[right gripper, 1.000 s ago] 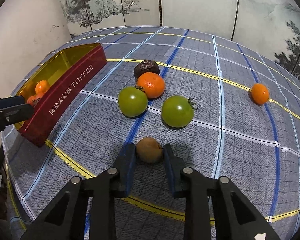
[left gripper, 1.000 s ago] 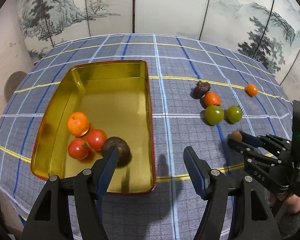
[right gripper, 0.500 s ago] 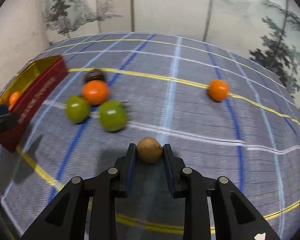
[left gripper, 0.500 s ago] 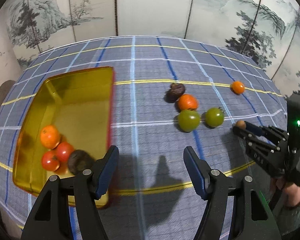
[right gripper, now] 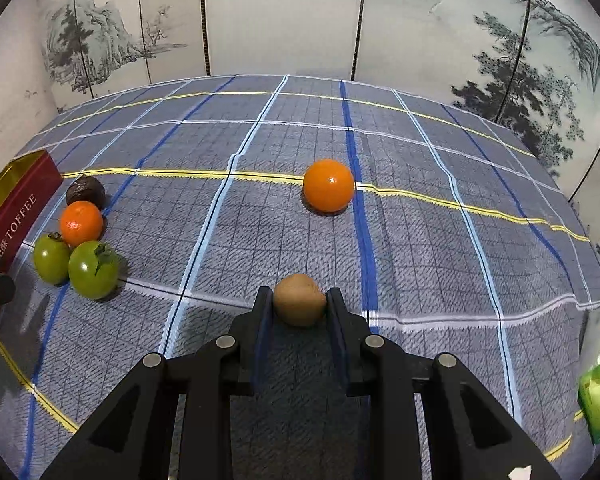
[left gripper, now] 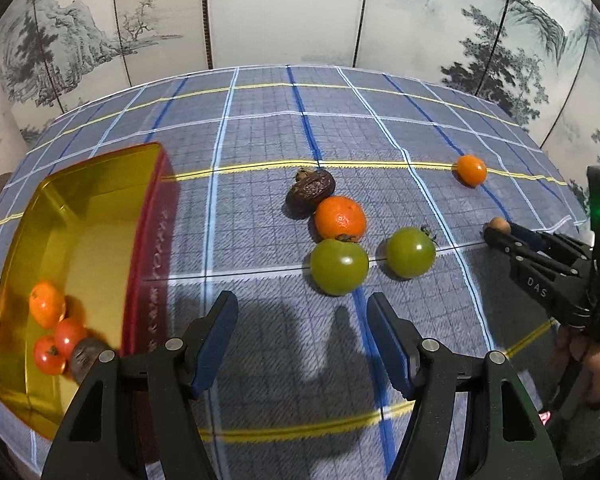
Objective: Organize fruits
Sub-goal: 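Grasp the small green tomato with the left gripper and lift it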
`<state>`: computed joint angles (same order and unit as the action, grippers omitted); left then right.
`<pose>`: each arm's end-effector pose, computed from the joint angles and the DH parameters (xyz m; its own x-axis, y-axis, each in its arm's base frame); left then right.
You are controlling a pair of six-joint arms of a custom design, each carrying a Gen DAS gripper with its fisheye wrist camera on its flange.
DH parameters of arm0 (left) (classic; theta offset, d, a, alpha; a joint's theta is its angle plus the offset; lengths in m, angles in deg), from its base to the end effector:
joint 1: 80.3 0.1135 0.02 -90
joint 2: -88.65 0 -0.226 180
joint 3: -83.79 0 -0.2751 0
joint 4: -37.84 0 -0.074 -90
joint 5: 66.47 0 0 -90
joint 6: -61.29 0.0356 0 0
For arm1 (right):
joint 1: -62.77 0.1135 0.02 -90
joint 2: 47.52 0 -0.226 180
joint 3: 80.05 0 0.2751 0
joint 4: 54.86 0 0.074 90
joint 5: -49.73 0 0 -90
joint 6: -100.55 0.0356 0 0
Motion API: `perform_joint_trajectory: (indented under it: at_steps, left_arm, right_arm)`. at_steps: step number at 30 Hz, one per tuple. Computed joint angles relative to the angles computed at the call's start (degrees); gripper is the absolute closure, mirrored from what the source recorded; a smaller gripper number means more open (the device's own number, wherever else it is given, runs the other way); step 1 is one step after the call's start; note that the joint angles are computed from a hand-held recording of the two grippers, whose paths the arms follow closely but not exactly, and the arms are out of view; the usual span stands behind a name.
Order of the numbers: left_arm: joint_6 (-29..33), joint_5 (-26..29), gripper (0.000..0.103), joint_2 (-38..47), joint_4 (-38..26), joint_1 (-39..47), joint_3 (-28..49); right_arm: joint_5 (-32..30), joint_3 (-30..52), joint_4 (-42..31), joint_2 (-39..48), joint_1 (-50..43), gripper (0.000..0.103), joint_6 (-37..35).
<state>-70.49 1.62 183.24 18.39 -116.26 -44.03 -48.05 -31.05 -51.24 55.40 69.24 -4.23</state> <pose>0.2439 -0.1605 0.0589 -0.8003 -0.1831 -0.5709 -0.1755 0.9821 -0.0689 0.2999 0.0389 0.0274 -0.6888 -0.3325 -0.6442 -0.3861 0.9204 -0.0622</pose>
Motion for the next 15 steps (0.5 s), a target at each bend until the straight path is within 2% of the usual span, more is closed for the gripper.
perform_joint_trajectory:
  at_steps: [14, 15]
  left_arm:
    - [2.75, 4.49, 0.037, 10.45, 3.50, 3.24, 6.91]
    - [2.95, 4.77, 0.040, 10.90, 3.64, 3.45, 7.22]
  right_arm:
    - [-2.12, 1.61, -1.07, 1.18, -1.13, 0.078, -0.05]
    - [-2.12, 1.61, -1.07, 1.18, -1.13, 0.078, -0.05]
